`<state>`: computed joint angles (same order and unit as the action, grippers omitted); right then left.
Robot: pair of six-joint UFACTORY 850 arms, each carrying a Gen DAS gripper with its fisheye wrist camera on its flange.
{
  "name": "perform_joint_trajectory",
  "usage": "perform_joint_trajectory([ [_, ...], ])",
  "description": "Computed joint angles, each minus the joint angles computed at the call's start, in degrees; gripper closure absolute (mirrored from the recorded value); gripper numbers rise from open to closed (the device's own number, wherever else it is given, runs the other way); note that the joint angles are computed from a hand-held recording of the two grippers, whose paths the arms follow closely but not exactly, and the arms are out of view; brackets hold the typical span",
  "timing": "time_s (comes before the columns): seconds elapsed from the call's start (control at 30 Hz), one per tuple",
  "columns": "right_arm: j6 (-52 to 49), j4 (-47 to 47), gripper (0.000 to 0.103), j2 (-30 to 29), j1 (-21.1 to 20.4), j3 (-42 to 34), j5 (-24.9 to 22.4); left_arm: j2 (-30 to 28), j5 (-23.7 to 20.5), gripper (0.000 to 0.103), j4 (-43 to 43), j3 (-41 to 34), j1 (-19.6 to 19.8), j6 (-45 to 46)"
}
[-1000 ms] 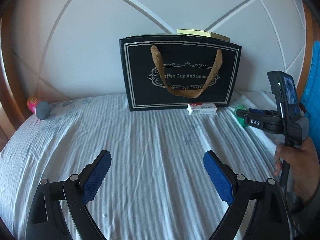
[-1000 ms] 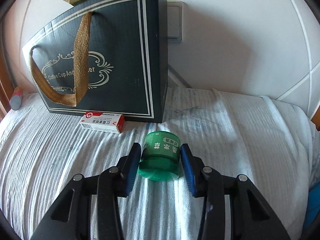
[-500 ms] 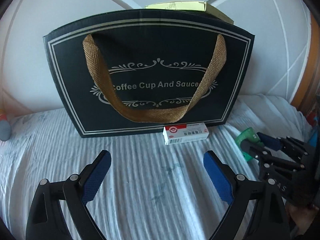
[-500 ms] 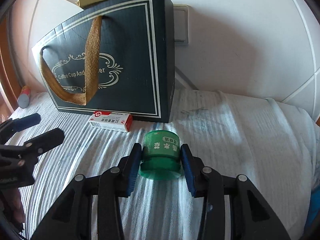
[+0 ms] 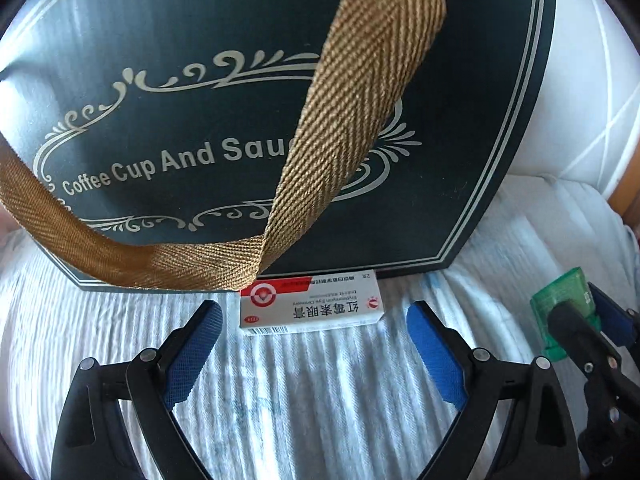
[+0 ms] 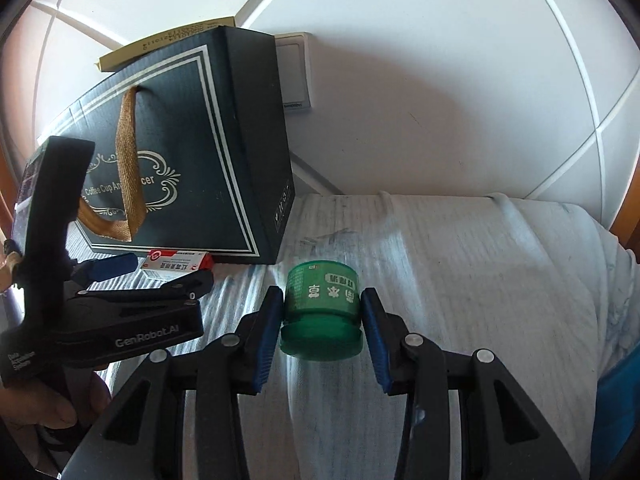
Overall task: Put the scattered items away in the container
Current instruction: 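Grasp the green jar with the right tool while the left tool grasps the red-white medicine box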
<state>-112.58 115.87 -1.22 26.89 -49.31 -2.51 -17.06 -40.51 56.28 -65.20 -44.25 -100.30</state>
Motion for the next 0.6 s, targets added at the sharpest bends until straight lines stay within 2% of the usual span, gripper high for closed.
perform_joint_trajectory([
  [0.07, 6.58, -6.33, 0.064, 0.33, -0.28, 0.24, -0.54, -0.66, -0.36, 0.009, -1.03, -0.85, 0.31, 0.16],
  [0.2, 6.25, -5.42, 0.064, 0.1, -0.59, 0.15, -1.34, -1.87, -0.46, 0.009, -5.73, -2.28, 1.24, 3.78],
  [0.23, 3.76, -2.89, 0.064, -0.15, -0.65, 0.14, -1.56, -1.61, 0.39, 0.013, -5.86, -1.91, 1.42, 3.47],
  [0.27, 2.78, -1.96, 0.064, -0.2, -0.56, 0.1, -1.53, -1.29, -0.01, 0.031, -4.61, -1.52, 1.18, 1.91],
  [0.33, -0.84, 1.57, 0.064, -0.28, -0.67, 0.26, -1.79, -0.97, -0.65, 0.031, -3.41, -1.09, 0.67, 0.84],
  [0.5, -0.85, 1.36, 0.064, 0.11, -0.38, 0.43, -1.42, 0.48, -1.54, 0.031, -1.14, 0.52, -1.12, -0.6],
  [0.6, -5.75, 5.77, 0.064, 0.23, 0.01, 0.44, -1.06, 2.18, -2.81, 0.031, -0.77, 1.92, -2.4, -1.39],
])
